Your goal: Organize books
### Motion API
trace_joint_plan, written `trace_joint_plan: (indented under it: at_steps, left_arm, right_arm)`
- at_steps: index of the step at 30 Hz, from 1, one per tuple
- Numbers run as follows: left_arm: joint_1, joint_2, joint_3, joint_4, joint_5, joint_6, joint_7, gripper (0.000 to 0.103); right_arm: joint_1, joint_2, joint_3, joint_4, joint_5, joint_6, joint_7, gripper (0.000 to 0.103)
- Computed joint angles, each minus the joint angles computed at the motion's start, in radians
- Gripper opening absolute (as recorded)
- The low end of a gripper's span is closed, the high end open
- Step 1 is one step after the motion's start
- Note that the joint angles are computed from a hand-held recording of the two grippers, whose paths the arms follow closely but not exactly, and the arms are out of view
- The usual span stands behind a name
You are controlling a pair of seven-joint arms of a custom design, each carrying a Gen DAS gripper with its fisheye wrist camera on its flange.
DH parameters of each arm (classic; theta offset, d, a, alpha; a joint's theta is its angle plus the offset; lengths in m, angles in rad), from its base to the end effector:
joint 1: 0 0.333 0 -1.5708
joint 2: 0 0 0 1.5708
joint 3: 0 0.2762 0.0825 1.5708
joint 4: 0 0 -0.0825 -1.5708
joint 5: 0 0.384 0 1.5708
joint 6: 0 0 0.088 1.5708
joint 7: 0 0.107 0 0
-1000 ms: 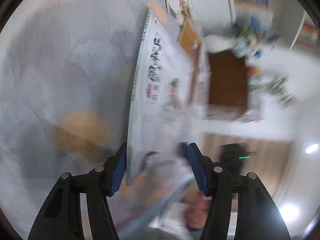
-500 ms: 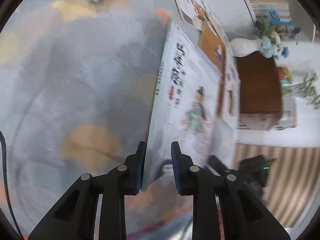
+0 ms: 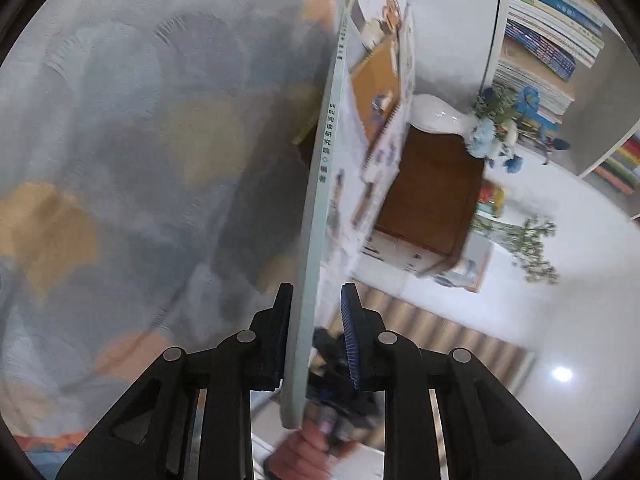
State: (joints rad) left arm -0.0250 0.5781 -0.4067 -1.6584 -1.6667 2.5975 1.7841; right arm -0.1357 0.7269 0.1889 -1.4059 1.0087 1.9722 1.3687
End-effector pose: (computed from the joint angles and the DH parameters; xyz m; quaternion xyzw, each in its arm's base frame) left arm 0.6389 -0.2386 0.2836 0.7741 -0.2659 0.4257 0.3858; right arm 0.7001 0.0671 0.2689 -0.5190 0.7007 0.3684 0.3225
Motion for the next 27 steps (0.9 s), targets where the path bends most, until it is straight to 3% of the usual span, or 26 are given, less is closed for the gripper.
trace_joint_plan:
  at_steps: [3,5,6,7,9,12,14,20,23,27]
  left_arm:
    - [0.006,0.008,-0.003,0.007,0.002,-0.028,0.001,0.02]
    - [0.01,0.002,0.001,-0.002,0.034,-0.043,-0.018,0.02]
    - [0.011,-0.003,0.008,-0.01,0.062,-0.049,-0.038,0.02]
    - [0.002,-0.013,0.022,-0.017,0.123,-0.046,-0.077,0.019]
    - [-0.033,-0.026,0.061,-0.014,0.314,-0.026,-0.181,0.019]
    - [-0.124,-0.054,0.145,-0.014,0.68,0.007,-0.356,0.019]
    - [-0.153,-0.073,0.166,-0.022,0.813,0.028,-0.399,0.02]
    - [-0.078,-0.181,0.082,-0.125,0.865,0.151,-0.269,0.02]
    - [-0.077,-0.244,0.093,-0.166,0.938,0.194,-0.273,0.02]
    - [-0.019,-0.323,0.067,-0.235,0.833,0.262,-0.188,0.021]
  right_arm:
    - [-0.015,0.047,0.025,0.03,0.059,-0.009,0.021,0.063]
    - [-0.01,0.075,0.043,0.067,0.084,0.001,0.013,0.053]
    - [0.005,0.079,0.044,0.084,0.075,0.02,0.003,0.041]
    - [0.024,0.077,0.037,0.098,0.046,0.034,0.001,0.033]
    - [0.087,0.035,0.0,0.089,-0.061,0.113,-0.005,0.028]
    - [0.161,-0.04,-0.024,0.044,-0.209,0.215,-0.058,0.024]
    - [0.194,-0.079,-0.031,0.013,-0.287,0.258,-0.095,0.024]
    - [0.276,-0.212,-0.038,-0.111,-0.458,0.413,-0.184,0.024]
    - [0.29,-0.255,-0.022,-0.134,-0.481,0.45,-0.249,0.024]
    - [0.323,-0.217,-0.005,-0.029,-0.497,0.445,-0.276,0.025]
